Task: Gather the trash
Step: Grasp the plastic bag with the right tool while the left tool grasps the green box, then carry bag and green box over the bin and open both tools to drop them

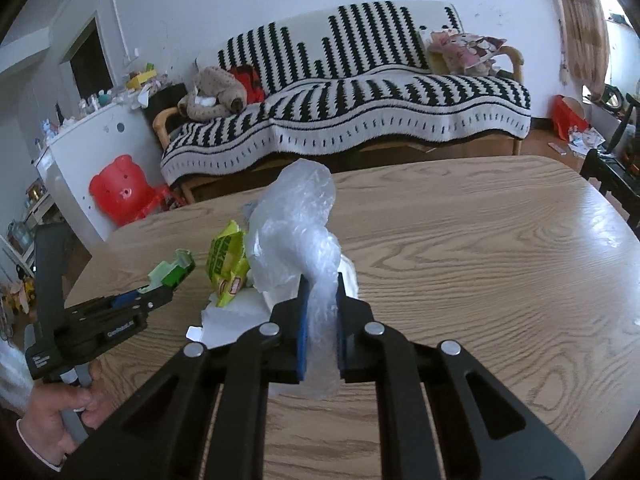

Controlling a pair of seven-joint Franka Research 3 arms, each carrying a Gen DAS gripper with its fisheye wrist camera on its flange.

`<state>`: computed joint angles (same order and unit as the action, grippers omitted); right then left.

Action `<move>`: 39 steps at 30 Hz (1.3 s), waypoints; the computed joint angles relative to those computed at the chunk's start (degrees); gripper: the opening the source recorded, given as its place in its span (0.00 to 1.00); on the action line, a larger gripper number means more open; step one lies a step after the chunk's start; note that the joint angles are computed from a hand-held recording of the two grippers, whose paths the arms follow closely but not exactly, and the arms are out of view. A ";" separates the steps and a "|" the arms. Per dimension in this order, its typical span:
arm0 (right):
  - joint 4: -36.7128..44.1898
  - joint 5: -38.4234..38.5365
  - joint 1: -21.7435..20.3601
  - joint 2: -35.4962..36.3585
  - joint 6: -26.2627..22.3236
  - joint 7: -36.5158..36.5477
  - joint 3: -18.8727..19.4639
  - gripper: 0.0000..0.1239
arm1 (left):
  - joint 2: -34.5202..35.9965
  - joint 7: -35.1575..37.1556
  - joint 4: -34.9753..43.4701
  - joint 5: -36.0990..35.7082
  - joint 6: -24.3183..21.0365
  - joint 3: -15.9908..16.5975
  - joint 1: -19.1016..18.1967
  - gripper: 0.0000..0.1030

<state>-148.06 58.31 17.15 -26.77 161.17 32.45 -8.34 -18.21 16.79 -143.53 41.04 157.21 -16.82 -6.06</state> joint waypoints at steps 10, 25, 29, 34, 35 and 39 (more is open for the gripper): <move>-3.37 -7.50 -6.53 -6.30 -2.73 4.18 -1.81 0.09 | 0.18 -1.58 3.51 2.08 -0.95 -3.68 -3.61 0.34; -6.29 -24.37 -27.35 -13.88 -11.69 5.35 -11.23 0.09 | 18.70 -2.72 22.52 11.21 1.08 -8.92 -17.91 0.34; -5.66 -26.43 -32.62 -12.09 -12.69 3.06 -14.21 0.09 | 25.17 1.09 27.74 9.14 2.55 -8.29 -22.53 0.34; -4.14 -27.28 -38.41 -7.82 -13.93 0.11 -17.48 0.09 | 33.10 6.05 35.37 8.03 3.41 -7.15 -28.45 0.34; -3.47 -27.40 -39.74 -6.29 -14.16 -0.27 -18.18 0.09 | 34.51 6.92 36.79 7.75 3.53 -6.79 -29.53 0.34; -1.54 -28.23 -44.28 -0.83 -15.11 -0.86 -18.62 0.09 | 40.70 11.77 42.62 5.47 3.34 -5.79 -33.72 0.34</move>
<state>-149.60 30.09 -27.13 -27.60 146.06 31.58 -26.96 22.49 28.56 -100.90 46.52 160.55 -22.61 -39.78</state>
